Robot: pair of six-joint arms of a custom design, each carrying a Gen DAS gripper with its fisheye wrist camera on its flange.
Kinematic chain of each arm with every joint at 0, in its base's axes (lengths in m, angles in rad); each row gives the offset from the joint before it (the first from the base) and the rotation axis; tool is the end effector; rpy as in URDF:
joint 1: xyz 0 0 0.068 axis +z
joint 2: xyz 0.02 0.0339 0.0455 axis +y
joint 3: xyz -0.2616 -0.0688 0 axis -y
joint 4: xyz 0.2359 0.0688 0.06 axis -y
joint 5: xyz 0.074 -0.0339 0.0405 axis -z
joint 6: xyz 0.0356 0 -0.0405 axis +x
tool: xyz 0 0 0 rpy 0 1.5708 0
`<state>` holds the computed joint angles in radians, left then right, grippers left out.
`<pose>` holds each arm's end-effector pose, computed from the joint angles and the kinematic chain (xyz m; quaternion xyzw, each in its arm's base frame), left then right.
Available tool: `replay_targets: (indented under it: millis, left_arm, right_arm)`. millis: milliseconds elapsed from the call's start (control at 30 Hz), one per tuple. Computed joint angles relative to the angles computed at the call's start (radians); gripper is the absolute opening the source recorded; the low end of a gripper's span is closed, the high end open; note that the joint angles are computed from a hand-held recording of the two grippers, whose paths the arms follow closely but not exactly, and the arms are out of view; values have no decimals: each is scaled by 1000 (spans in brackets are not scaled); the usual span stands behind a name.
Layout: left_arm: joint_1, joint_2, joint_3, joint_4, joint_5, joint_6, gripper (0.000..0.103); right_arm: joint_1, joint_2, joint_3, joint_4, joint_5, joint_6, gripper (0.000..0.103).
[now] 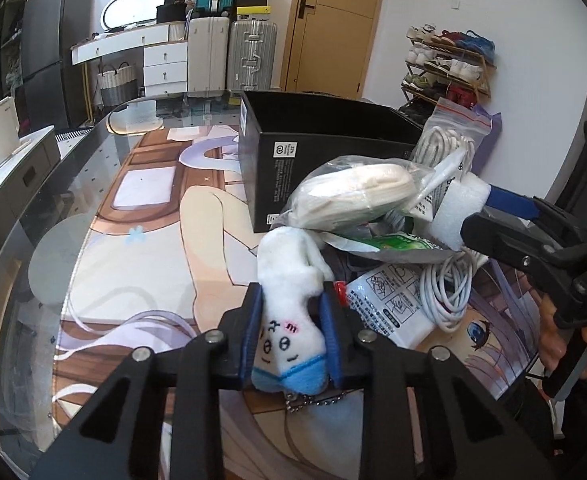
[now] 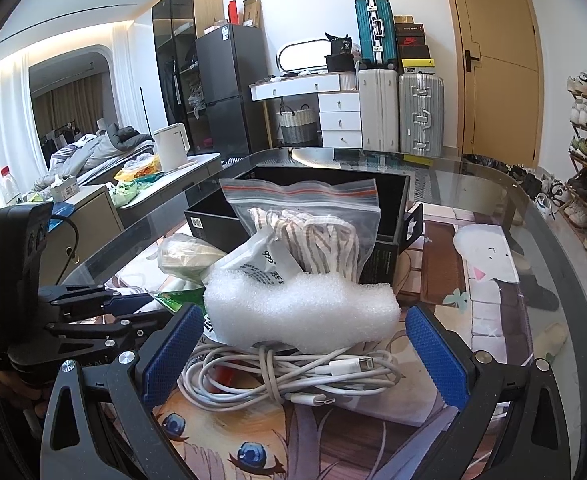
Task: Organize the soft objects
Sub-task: 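Lower the left gripper onto the white sock plush and close it, then lift the sock plush with the left gripper while the right gripper grasps the white foam block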
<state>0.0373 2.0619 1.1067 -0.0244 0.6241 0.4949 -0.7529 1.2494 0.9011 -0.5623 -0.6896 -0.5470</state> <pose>0.3864 -0.0064 0.1008 0.2936 0.8664 -0.2105 0.3447 0.1919 -0.1488 0.2574 -0.0175 0.8969 0.0700 0.4364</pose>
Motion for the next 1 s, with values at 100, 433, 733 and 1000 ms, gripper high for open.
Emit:
replay_targets:
  millis: [100,433,733,1000]
  left_arm:
    - [8,-5,3,0,2,-6,26]
    - [47,-33,-2,39,39,-50,26]
    - [72,-79,-9,79,63,-89,26]
    - [64,-117,6,88,90,-116,26]
  right_arm:
    - [-1,6,5,-5,2,-5,102]
    - [-15,-23,-4,-1,-22,-20,91]
    - [-89,-59,10,-32,-87,-48,90]
    - [-165,-67,90,-86,-172,-49,90]
